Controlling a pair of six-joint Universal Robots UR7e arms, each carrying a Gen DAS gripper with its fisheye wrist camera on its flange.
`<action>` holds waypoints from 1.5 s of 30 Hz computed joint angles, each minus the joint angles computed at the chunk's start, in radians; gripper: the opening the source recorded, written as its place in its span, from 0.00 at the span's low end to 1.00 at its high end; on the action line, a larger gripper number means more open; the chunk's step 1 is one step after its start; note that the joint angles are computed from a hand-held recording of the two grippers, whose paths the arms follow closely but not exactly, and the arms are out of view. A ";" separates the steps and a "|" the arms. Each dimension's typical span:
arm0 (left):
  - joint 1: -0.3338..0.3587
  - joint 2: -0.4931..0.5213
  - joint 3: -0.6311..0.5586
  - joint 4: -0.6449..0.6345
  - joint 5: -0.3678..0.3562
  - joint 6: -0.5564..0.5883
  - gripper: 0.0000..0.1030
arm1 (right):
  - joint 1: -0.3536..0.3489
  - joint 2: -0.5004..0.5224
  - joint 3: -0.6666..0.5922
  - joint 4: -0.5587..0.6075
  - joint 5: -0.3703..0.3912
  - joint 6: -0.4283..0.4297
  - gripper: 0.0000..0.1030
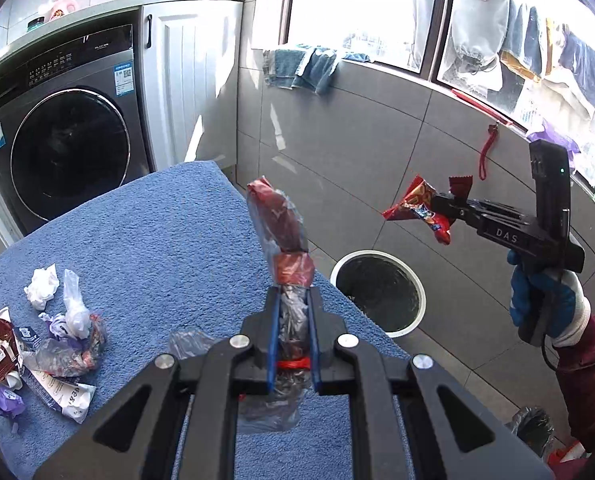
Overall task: Collect trash
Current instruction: 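Carry both items over the trash bin and open both tools to drop them, then return both tools to the table toward the remaining wrappers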
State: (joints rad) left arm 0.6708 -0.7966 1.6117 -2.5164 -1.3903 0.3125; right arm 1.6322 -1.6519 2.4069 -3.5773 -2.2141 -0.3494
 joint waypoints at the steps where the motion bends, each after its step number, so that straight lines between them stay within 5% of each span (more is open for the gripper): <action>1: -0.011 0.027 -0.021 0.014 -0.011 0.001 0.11 | -0.023 -0.028 0.018 0.002 0.000 0.008 0.15; 9: -0.069 0.276 -0.243 0.169 -0.098 -0.075 0.11 | -0.273 -0.169 0.089 0.065 0.097 0.078 0.15; 19: -0.090 0.527 -0.494 0.291 -0.167 -0.174 0.14 | -0.486 -0.111 0.045 0.119 0.197 0.140 0.21; 24: -0.077 0.599 -0.579 0.334 -0.215 -0.248 0.40 | -0.540 -0.083 0.033 0.138 0.201 0.189 0.29; 30: -0.068 0.601 -0.593 0.341 -0.238 -0.266 0.42 | -0.553 -0.085 0.037 0.158 0.183 0.196 0.31; 36: -0.079 0.501 -0.471 0.229 -0.213 -0.221 0.42 | -0.521 -0.090 0.046 0.140 0.131 0.188 0.37; 45: -0.101 0.288 -0.242 0.047 -0.127 -0.139 0.42 | -0.343 -0.098 0.045 0.106 -0.011 0.189 0.38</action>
State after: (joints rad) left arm 0.5695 -0.5087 1.3694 -2.4693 -1.5169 0.1736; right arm 1.2892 -1.7495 2.4516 -3.4715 -2.2251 -0.1606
